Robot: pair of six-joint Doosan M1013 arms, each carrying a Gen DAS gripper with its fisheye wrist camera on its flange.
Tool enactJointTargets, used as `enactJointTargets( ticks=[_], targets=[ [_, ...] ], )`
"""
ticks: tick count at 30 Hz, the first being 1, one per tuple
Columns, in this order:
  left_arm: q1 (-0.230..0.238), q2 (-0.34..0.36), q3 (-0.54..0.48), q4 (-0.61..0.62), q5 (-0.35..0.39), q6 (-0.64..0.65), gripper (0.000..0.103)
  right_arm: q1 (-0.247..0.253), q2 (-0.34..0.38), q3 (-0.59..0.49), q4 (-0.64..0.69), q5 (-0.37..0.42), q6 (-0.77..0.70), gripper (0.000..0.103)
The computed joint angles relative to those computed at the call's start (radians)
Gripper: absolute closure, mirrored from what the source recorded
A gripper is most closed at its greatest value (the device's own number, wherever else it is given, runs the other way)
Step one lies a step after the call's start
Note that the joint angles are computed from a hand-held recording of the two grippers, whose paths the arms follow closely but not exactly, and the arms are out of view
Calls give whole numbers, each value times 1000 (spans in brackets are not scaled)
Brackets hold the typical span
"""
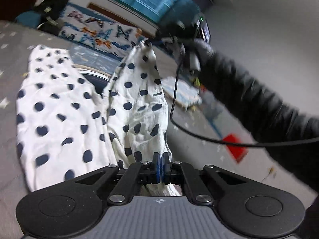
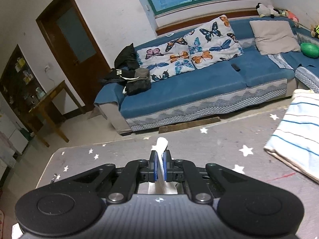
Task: Fold clothes
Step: 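Carry the hems up and over toward the waistband with both grippers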
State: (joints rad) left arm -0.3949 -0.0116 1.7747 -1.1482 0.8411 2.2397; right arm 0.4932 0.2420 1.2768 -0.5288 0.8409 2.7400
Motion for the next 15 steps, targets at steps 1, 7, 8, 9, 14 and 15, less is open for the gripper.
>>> enactJointTargets(
  ticks=[1,7,8,9,14,15],
  targets=[
    [13,-8,11,-24,1,-1,101,7,18,-29,2,12,-6,98],
    [69,-34,55,-104,10,-72,101,35,114,-169,39,64,-63,98],
    [77,-35,62,-112,10,-88,101,42,143,-211,52,78,-84,98],
    [84,-37,68,-115,9,-105,101,46,160,-235,60,88,-97,98],
    [103,-44,88,-104,-10,-167,101,69,280,-394,138,132,-192,98],
    [110,-47,93,-107,-10,-170,102,73,303,-423,152,141,-207,98]
  ],
)
